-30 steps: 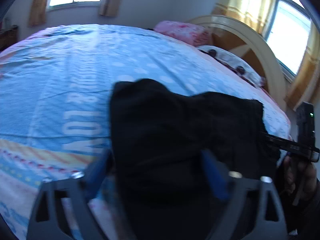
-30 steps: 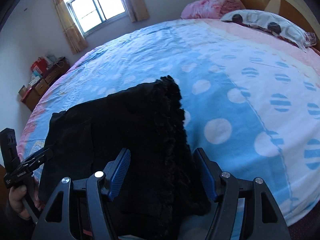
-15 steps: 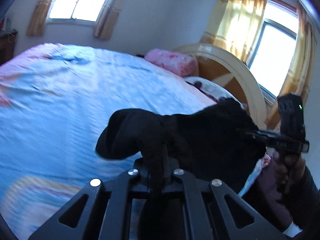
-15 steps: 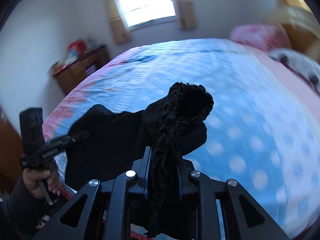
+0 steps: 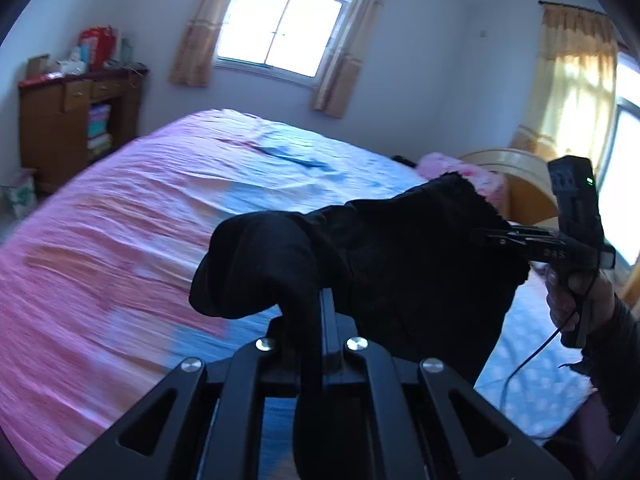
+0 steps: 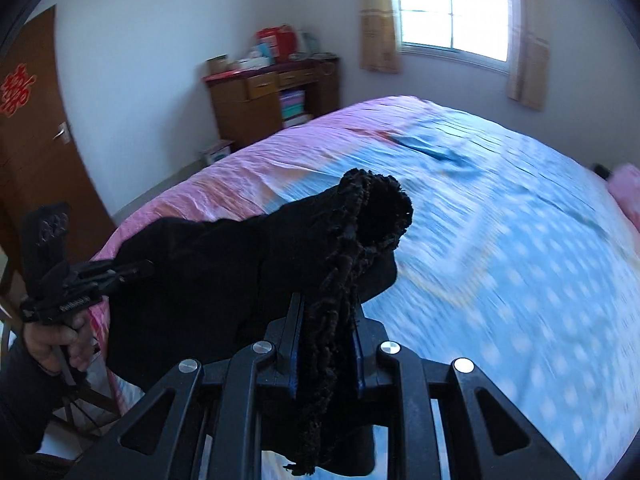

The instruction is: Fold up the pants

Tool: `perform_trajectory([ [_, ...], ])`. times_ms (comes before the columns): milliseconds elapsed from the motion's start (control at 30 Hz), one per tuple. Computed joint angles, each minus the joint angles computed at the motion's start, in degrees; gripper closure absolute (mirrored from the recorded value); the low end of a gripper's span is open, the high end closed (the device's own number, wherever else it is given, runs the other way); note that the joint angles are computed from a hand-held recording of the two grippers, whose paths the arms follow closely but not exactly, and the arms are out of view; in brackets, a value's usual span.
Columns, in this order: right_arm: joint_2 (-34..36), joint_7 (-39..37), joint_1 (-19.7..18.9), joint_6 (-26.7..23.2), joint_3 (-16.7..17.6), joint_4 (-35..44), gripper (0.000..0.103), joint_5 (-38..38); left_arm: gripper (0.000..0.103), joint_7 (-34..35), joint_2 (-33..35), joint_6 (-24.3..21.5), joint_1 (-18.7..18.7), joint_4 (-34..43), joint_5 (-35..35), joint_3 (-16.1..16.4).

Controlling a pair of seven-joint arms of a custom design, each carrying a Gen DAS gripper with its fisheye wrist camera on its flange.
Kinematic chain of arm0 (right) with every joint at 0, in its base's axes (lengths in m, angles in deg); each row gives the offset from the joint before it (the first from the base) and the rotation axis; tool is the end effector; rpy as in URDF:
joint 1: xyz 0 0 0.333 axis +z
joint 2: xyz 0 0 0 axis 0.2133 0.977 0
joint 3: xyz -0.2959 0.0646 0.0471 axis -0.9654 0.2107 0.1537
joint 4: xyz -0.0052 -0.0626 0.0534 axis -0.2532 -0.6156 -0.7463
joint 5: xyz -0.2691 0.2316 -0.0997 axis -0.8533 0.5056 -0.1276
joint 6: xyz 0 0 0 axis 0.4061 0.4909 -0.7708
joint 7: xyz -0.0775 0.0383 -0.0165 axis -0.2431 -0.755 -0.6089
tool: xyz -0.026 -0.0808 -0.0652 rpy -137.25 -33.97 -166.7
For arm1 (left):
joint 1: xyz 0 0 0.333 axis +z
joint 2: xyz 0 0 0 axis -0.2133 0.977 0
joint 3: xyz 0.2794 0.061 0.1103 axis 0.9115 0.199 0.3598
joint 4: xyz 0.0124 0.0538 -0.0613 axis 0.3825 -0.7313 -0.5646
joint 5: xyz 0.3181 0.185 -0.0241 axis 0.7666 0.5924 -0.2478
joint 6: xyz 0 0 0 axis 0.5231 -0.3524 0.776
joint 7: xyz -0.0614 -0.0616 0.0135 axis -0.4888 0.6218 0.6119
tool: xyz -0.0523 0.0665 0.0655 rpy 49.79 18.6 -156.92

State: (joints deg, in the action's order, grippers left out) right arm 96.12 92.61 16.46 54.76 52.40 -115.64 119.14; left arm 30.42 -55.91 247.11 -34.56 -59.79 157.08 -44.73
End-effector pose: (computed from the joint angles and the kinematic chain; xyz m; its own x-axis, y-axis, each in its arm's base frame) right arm 0.6538 0.0836 0.5460 0.6585 -0.7518 -0.0342 -0.5376 -0.4381 -0.7205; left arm 0.5229 -0.3549 0.4967 -0.0736 -0.9479 0.3098 -0.5567 -0.2187 -0.8014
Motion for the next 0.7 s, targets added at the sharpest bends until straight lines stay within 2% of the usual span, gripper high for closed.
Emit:
perform_trajectory([
  [67, 5.76, 2.23, 0.78, -1.87, 0.25, 6.08, 0.083, -1.76, 0.097, 1.45, 0.72, -1.14, 0.57, -0.48, -1.7, 0.0],
  [133, 11.99, 6.09, 0.95, -5.65, 0.28, 12.98, 0.087, -4.34, 0.095, 6.07, 2.31, -2.33, 1.62, -0.86, -6.87, -0.71],
  [200, 17.32, 9.64, 1.01, -7.66, 0.28, 18.58, 0.088, -6.56, 0.09, 11.5, 4.68, -6.34, 1.55, 0.16, -12.93, -1.57],
  [233, 19.51, 12.09, 1.36, -7.38, -0.3, 20.57, 0.088, -8.23, 0.08, 12.01, 5.79, -9.09, 0.4, 1.02, -13.58, -1.13],
  [267, 21.46, 14.83, 1.3, -8.74, -0.59, 22.81, 0.088, -9.44, 0.072, 12.57, 6.0, -9.54, 0.13, 0.73, -13.97, -0.63],
  [300, 24.47, 18.68, -0.12, -10.94, 0.34, 26.61, 0.088, -10.6, 0.052, 12.77, 7.01, -11.07, -0.6, 1.63, -14.5, -0.36],
  [333, 25.91, 20.22, -0.02, -11.92, -0.73, 28.41, 0.088, -10.64, 0.034, 12.33, 7.46, -12.53, -1.48, 2.21, -14.28, 0.16],
  [400, 27.69, 23.24, -0.16, -12.11, -1.28, 30.35, 0.088, -13.28, 0.021, 10.92, 8.49, -17.65, -3.41, 4.03, -13.54, 1.03],
  [467, 28.56, 24.73, -0.85, -13.47, -1.14, 31.01, 0.088, -14.83, 0.016, 10.72, 9.48, -17.02, -2.94, 4.54, -14.0, 1.15],
  [500, 28.62, 25.66, -0.82, -13.8, -1.3, 30.88, 0.087, -15.74, 0.008, 9.87, 9.71, -17.25, -3.0, 4.44, -14.06, 1.47],
  [567, 28.18, 26.14, -0.39, -13.02, -1.64, 29.39, 0.085, -17.74, 0.0, 9.02, 9.58, -18.84, -3.35, 4.53, -13.95, 1.75],
  [667, 25.54, 26.99, 0.2, -8.69, -2.08, 24.59, 0.082, -19.47, 0.001, 9.08, 7.74, -22.84, -3.81, 3.93, -16.14, 0.78],
  [700, 24.56, 27.46, -0.06, -7.31, -1.93, 23.17, 0.077, -19.14, 0.001, 6.49, 5.55, -23.08, -4.69, 2.04, -13.87, 1.03],
])
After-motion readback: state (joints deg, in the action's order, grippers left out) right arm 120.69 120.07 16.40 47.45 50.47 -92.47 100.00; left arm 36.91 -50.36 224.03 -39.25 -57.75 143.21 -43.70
